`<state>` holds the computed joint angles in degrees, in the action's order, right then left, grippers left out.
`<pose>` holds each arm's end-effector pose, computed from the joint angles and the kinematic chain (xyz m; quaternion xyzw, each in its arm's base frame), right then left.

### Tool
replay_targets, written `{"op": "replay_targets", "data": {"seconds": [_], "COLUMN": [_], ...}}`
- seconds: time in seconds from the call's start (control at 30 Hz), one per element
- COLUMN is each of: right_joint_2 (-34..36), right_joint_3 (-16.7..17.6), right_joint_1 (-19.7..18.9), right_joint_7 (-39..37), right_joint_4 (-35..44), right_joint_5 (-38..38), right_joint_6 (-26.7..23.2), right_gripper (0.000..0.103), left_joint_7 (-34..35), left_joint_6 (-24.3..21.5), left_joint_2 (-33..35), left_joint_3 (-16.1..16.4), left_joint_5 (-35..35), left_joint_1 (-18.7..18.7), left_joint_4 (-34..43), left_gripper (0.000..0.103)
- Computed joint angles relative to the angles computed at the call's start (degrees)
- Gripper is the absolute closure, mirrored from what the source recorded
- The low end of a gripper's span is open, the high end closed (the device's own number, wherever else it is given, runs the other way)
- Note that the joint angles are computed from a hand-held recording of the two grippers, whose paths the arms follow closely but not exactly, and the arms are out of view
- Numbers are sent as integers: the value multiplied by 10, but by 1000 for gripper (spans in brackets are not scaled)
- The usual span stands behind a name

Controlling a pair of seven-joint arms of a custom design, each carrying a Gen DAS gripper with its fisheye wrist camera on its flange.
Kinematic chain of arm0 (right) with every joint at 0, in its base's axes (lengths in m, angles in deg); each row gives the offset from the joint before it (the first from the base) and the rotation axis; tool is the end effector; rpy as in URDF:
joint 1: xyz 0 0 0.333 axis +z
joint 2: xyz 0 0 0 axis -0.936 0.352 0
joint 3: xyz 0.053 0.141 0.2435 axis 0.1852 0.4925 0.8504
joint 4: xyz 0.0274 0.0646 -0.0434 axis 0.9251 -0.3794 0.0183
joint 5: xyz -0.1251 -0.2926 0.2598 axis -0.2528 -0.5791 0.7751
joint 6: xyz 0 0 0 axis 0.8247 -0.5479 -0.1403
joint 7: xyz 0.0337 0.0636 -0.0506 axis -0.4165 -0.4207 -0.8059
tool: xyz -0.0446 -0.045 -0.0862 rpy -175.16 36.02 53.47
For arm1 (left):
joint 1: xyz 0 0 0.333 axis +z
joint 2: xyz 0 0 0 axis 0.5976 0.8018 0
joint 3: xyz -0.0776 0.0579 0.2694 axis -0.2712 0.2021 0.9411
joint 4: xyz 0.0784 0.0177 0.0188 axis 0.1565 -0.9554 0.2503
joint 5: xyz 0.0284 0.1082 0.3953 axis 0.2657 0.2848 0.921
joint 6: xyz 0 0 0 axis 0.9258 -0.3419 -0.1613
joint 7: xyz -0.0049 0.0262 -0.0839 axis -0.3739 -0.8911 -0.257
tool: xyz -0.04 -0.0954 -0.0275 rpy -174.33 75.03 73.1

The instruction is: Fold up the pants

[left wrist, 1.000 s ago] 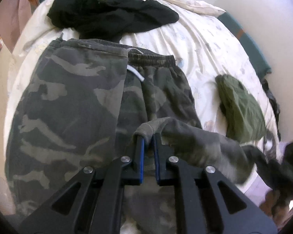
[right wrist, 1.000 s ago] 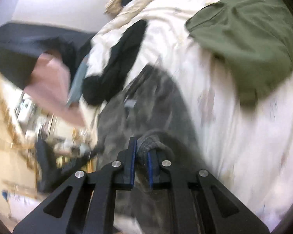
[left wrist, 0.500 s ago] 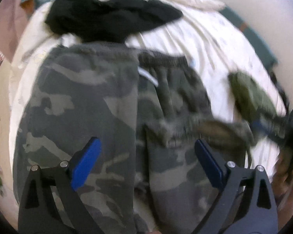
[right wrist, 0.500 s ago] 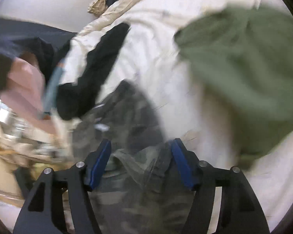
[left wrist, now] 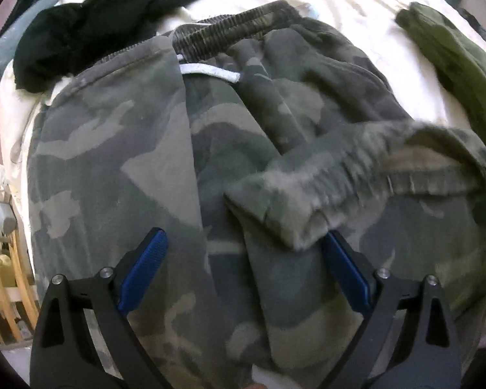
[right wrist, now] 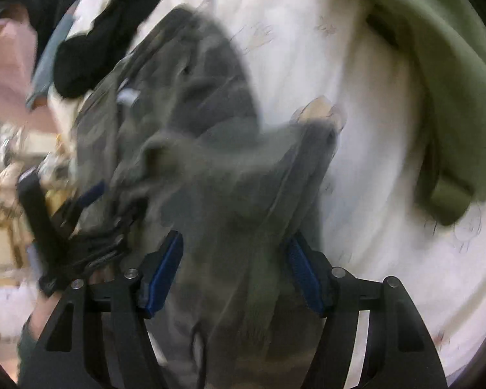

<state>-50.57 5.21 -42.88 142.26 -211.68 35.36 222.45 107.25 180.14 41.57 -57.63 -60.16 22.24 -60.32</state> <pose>0.4346 0.2405 0.4300 -0.3713 0.8926 0.1166 0.2275 0.6381 -0.2721 0.4003 -0.3338 0.9358 -0.0781 0.0816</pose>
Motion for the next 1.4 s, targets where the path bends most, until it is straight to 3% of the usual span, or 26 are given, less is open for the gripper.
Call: {"op": "replay_targets", "data": {"seconds": [0.13,0.2,0.3,0.33,0.37,0.5,0.6,0.67,0.7,0.73,0.8,0.87,0.9,0.97,1.03,1.17,1.27,1.4], "right_joint_2": [-18,-56,-130,-145,-153,-118,-79,-43,-28,-7,17,20,30,67,81,53,32,46], "right_joint_3": [56,114,195,207,201,121,96,76,68,58,42,38,31,16,20,48,61,54], "right_joint_1": [-79,-155,-255,-269,-266,-172,-137,-113,-106,-97,-89,-88,-87,-78,-80,-94,-100,-108], "right_joint_7": [150,276,420,446,458,381,343,298,279,252,219,215,202,145,115,163,173,157], "right_joint_4": [-29,-71,-111,-119,-121,-90,-50,-17,-6,12,26,15,17,46,63,61,70,108], "right_joint_5": [-159,-261,-348,-360,-370,-351,-367,-368,-369,-362,-347,-343,-336,-304,-312,-409,-459,-482], "right_joint_6": [87,177,196,196,179,90,24,-11,-19,-36,-37,-11,2,-16,-29,-12,-6,7], "right_gripper": [33,33,31,28,26,26,26,26,26,26,29,41,46,80,96,97,97,97], "left_joint_7": [-39,-75,-119,-125,-126,-70,-9,39,58,70,68,68,69,66,67,91,93,114], "left_joint_6": [13,31,7,13,22,-9,-9,9,6,-10,-48,-56,-60,-66,-78,-72,-124,-126], "left_joint_2": [46,63,90,91,89,99,82,65,64,68,90,105,115,126,137,99,86,69], "left_joint_3": [2,1,-17,-14,-9,-11,-20,-27,-29,-30,-30,-32,-31,-27,-28,-37,-44,-48], "left_joint_5": [-5,-38,-143,-144,-135,-112,-122,-132,-134,-135,-149,-166,-165,-157,-159,-200,-259,-317], "left_joint_1": [-11,-4,35,35,31,31,42,47,47,45,43,42,38,29,27,55,88,111], "left_joint_4": [68,104,164,166,163,169,131,97,92,98,130,150,163,181,199,161,173,181], "left_gripper": [8,8,8,8,8,8,9,22,41,53,54,56,64,77,93,97,98,97]}}
